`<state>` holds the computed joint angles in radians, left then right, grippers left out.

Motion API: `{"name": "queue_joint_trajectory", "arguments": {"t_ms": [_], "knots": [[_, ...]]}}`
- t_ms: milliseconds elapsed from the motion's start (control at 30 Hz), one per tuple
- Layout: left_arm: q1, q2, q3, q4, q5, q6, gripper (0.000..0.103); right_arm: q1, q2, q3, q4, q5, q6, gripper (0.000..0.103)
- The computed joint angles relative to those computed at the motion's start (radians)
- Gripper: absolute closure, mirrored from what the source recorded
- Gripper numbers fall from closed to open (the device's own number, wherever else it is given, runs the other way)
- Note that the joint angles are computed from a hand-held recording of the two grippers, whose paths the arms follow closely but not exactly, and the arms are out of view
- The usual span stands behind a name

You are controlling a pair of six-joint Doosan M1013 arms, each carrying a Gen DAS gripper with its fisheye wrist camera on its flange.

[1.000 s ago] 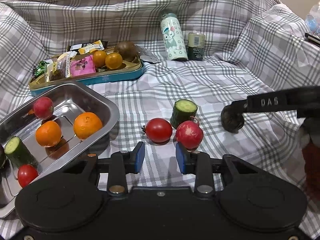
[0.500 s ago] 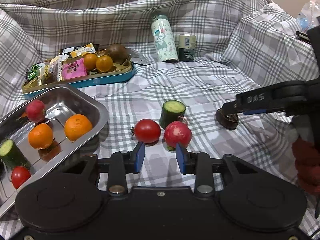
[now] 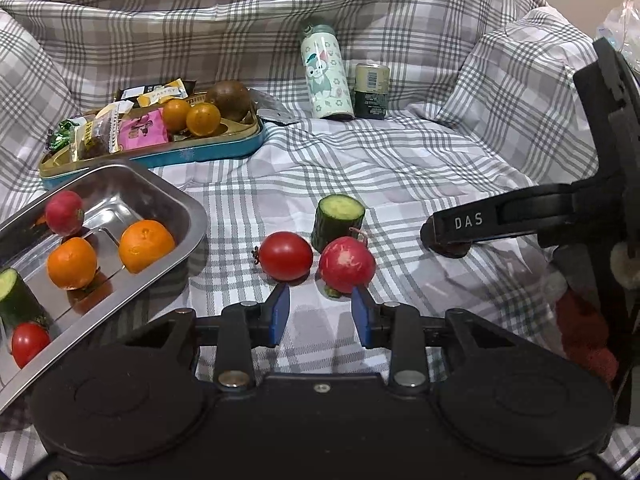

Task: Organize fruits
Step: 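Close the left gripper on the red radish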

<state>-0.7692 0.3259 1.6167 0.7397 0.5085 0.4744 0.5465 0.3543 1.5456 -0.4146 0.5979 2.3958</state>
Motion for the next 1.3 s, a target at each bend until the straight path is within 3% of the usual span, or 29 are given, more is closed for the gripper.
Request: {"name": "queue_joint_trajectory", "arguments": {"t_ms": [100,167,1167,1300], "knots": [[0.0,0.002,-0.008,-0.012,-0.004,0.007,0.06,-0.003,0.001,0.0,0.011,0.0,-0.009,0.053],[-0.001,0.007,-0.018,-0.019,0.003,0.015,0.06,-0.005,-0.001,0.002,0.019,-0.006,-0.025,0.062],[-0.023,0.086,-0.121,0.021,0.14,-0.014,0.056,-0.017,-0.041,0.042,0.028,-0.093,0.062,0.061],[-0.017,0.097,-0.138,-0.029,0.153,0.012,0.056,-0.016,-0.042,0.044,0.022,-0.095,0.07,0.061]]}}
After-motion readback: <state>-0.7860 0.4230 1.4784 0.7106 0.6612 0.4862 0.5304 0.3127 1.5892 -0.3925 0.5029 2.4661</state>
